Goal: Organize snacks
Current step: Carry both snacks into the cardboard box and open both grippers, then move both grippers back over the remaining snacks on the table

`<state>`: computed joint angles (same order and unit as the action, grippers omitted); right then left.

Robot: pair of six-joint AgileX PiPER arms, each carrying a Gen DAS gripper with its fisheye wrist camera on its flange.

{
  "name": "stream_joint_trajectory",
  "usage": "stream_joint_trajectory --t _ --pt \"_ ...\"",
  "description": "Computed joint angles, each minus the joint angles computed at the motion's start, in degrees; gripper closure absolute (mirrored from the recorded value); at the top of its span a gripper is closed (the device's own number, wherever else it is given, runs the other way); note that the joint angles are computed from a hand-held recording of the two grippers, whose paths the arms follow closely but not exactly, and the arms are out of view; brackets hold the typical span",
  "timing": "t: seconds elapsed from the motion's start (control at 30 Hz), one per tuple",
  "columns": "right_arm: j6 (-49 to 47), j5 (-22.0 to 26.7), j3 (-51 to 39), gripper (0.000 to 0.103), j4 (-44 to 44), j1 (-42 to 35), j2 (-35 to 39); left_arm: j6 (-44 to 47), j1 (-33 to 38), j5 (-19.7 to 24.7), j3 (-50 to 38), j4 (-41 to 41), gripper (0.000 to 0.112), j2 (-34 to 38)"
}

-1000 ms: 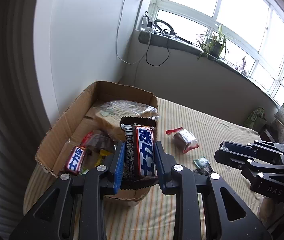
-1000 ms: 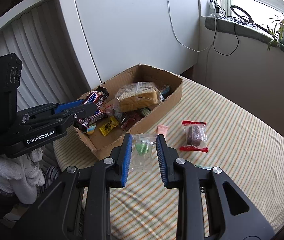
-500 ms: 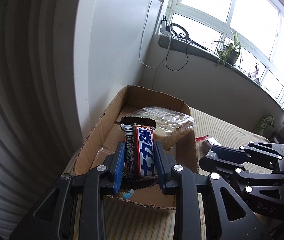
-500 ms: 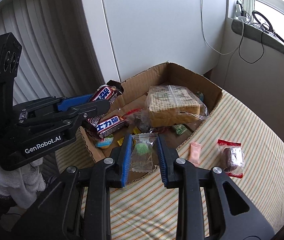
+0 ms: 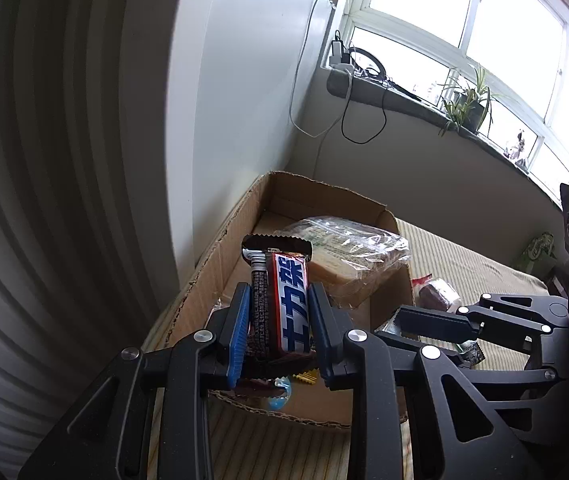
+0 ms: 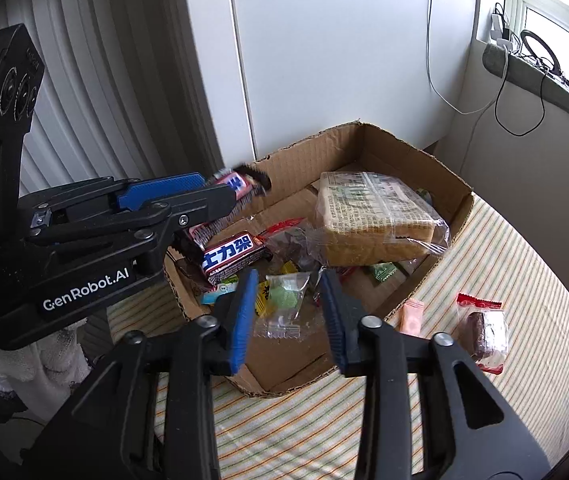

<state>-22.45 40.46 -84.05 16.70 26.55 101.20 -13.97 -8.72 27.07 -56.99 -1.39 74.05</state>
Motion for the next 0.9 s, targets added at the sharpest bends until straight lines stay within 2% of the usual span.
stream_joint_trajectory --t 0.07,0.13,0.17,0.2,0.37,0.47,0.9 --pt "-0.3 -1.5 1.2 0.032 -0.5 0.5 -0.9 -0.5 0.0 0.0 -0.1 0.5 0.085 -0.1" --pt "-0.4 -2.2 1.9 0.028 -1.1 0.9 -1.6 -1.6 -0.2 -0.2 0.0 1.9 0.08 -0.3" --pt "-0.1 -2.2 2.0 0.026 -1.6 1.0 -1.7 -2.0 -0.3 -0.3 0.1 2.4 0.071 -0.5" --pt "-0.2 -2.1 2.1 0.026 -1.7 1.1 -1.9 -2.5 -0.4 -0.5 0.2 2.8 0.064 -0.7" --pt "-0.4 -1.9 2.9 0.026 -1.1 0.3 -2.7 -4.5 -1.1 -0.4 0.2 4.7 0.061 -1.3" --pt "-1.7 -1.7 3.9 0.026 0.7 -0.8 -3.8 -5.4 -1.4 -0.3 0.3 5.4 0.055 -1.8" --pt "-8.4 -0.8 12.1 0.026 7.3 -9.7 -13.3 -11.3 -4.3 2.2 -1.0 10.2 0.052 -3.1"
